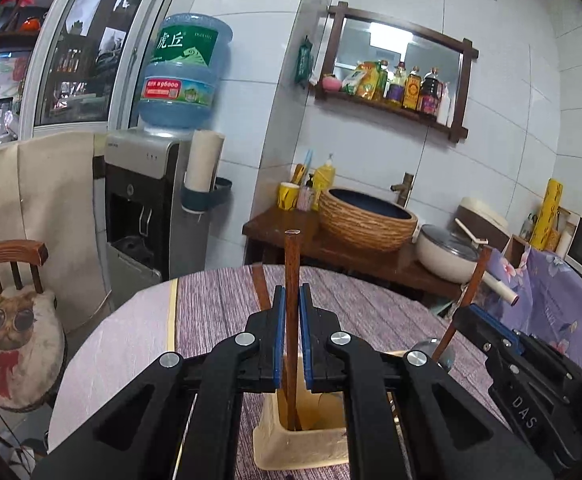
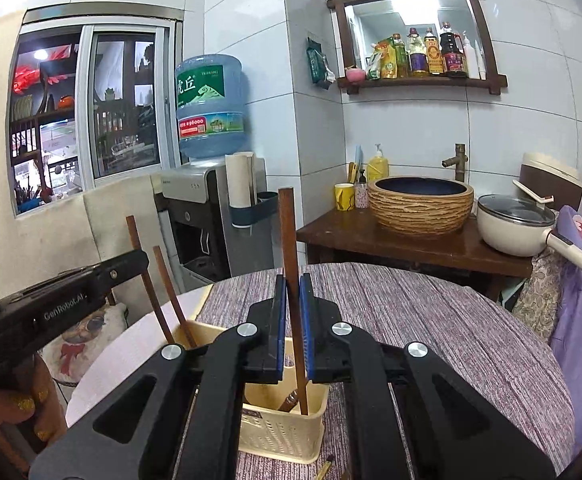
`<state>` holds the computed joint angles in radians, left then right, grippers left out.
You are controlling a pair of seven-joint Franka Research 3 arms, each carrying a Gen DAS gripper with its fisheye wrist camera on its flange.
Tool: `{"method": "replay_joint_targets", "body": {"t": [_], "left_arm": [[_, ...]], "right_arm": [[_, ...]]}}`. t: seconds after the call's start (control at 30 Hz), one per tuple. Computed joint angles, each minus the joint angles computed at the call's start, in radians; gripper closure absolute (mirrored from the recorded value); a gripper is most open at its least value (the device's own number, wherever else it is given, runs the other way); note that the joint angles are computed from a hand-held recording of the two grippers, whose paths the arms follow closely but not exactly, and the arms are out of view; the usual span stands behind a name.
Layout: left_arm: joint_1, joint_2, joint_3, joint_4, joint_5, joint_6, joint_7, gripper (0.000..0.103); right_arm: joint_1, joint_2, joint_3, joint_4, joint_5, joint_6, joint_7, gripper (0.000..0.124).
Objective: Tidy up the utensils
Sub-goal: 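Open both tools to release the chopsticks in the holder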
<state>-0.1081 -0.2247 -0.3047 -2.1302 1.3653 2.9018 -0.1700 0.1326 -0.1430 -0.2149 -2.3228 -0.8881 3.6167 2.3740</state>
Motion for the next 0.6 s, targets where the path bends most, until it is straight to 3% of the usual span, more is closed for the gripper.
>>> {"method": "replay_joint_targets", "body": {"t": [0.33,0.4,0.47,0.53,0.6], "left_arm": [[0.001,-0.004,0.007,-0.026,0.013,0.024,-0.022,0.095],[0.003,-0.017,0.01,-0.04,0.009,0.037,-0.023,0.094],[0.008,-0.041,0.009,-0.064,0.009,0.055,-0.029,0.082],[0.025,-0.082,-0.003,-0.098,0.049,0.073,-0.09,0.047],[0.034,-0.119,-0.011,-0.132,0.078,0.087,-0.136,0.04]], "right_arm": [[-0.015,-0.003,0.007,-0.029,0.042,0.043,-0.04,0.112],[-0.026,-0.012,0.016,-0.052,0.076,0.058,-0.069,0.092],[-0.027,-0.029,0.013,-0.074,0.083,0.062,-0.074,0.079],[-0.029,-0.07,0.019,-0.127,0.134,0.061,-0.122,0.079],[-0.016,-0.113,0.002,-0.185,0.141,0.08,-0.155,0.075]]}}
